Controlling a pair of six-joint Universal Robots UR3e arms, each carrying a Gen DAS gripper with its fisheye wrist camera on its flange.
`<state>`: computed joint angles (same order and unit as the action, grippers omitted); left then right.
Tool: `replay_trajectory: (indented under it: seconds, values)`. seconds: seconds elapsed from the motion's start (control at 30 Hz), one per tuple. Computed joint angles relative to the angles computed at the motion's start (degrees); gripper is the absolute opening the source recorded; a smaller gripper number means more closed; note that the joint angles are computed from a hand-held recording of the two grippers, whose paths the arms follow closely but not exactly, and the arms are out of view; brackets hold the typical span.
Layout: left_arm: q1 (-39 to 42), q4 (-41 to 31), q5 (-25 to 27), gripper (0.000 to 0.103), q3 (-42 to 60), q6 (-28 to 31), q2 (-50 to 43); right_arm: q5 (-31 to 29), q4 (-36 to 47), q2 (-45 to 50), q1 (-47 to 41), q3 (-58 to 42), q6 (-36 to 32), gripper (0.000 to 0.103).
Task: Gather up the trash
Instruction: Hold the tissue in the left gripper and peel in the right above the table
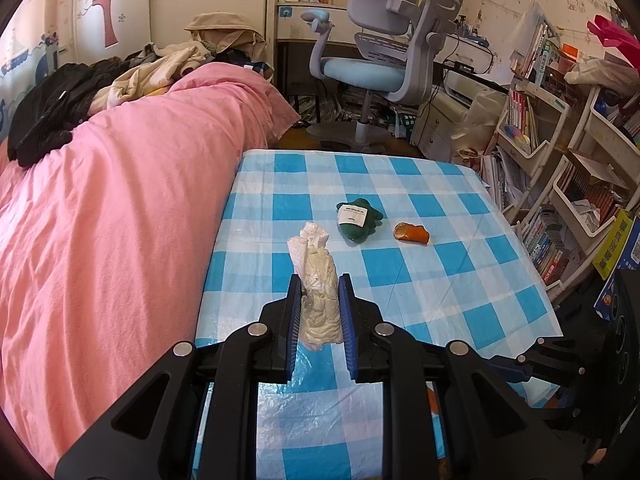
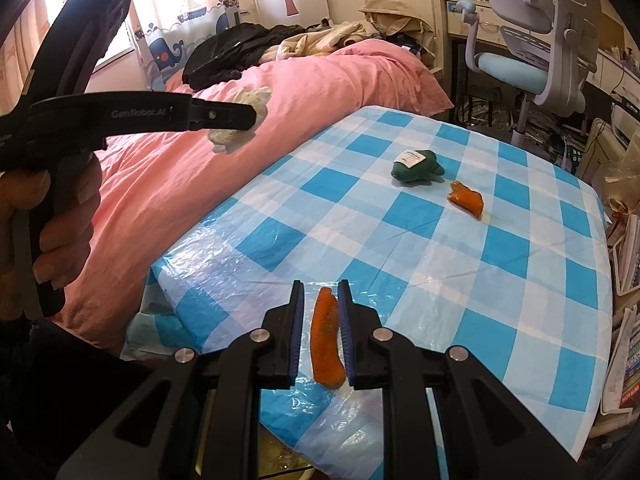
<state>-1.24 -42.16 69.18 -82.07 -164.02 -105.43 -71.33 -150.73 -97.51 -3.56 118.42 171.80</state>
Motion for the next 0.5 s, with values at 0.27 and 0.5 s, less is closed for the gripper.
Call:
replay_trajectory:
  seconds: [0.27, 0.5]
  values:
    - [0.2, -0.5, -0.1, 0.017, 0.3, -0.3, 0.0, -0.7, -0.1, 0.4, 0.7, -0.2, -0.1, 0.018]
    - [4.5, -1.6, -2.4, 0.017, 0.9, -2.8, -1.1, -6.0, 2.0, 2.4, -1.4, -1.1, 4.6, 0.037]
